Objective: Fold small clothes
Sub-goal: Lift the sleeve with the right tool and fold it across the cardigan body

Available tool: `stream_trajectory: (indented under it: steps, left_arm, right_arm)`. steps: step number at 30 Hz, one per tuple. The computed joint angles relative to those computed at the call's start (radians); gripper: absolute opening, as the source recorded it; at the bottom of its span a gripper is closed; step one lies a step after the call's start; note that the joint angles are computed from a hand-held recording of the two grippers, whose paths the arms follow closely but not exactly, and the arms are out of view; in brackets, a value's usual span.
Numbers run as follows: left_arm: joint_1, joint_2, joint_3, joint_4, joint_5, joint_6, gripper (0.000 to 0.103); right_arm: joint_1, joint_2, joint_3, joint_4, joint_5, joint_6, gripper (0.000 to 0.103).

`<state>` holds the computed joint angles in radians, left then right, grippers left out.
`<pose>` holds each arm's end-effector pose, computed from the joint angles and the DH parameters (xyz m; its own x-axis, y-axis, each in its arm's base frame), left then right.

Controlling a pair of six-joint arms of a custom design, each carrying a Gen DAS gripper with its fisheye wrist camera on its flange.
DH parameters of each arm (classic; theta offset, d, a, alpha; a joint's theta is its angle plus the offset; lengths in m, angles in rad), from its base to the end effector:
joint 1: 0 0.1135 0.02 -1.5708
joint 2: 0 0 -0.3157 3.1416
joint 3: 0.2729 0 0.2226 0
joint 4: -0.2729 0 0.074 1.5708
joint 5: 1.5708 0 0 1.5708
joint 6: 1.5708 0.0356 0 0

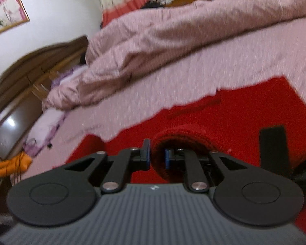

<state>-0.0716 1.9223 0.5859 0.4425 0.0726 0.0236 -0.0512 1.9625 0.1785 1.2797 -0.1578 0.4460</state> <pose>0.3045 -0.0244 0.1300 -0.7746 0.0792 -0.6275 0.1350 0.9900 -0.0418 0.2493 -0.0072 0.1303 -0.4728 0.4508 -0.7571 0.1298 0.8855 0.4462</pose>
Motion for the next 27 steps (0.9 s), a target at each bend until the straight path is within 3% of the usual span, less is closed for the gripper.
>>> stream_trajectory:
  steps: [7,11,14,19,23,27]
  left_arm:
    - [0.001,0.006,-0.002,0.001,0.002,-0.001,0.103]
    - [-0.008,0.0,-0.006,0.001,-0.002,0.0,0.103]
    - [-0.015,-0.008,-0.01,0.001,-0.004,0.002,0.103]
    - [-0.032,-0.023,-0.017,0.0,-0.006,0.006,0.103]
    - [-0.056,-0.04,-0.022,-0.004,-0.008,0.008,0.103]
    - [-0.097,-0.056,-0.014,-0.03,0.003,0.01,0.103]
  right_arm:
    - [0.07,0.061,0.04,-0.094,0.024,0.01,0.021]
    - [0.055,0.1,0.027,-0.087,-0.043,0.069,0.05]
    - [0.068,0.072,0.001,-0.09,-0.05,0.076,0.06]
    - [0.05,-0.066,-0.021,-0.233,-0.09,0.061,0.063]
    - [0.006,-0.231,-0.042,-0.421,-0.099,0.028,0.063]
    - [-0.106,-0.374,-0.097,-0.492,-0.151,-0.007,0.063]
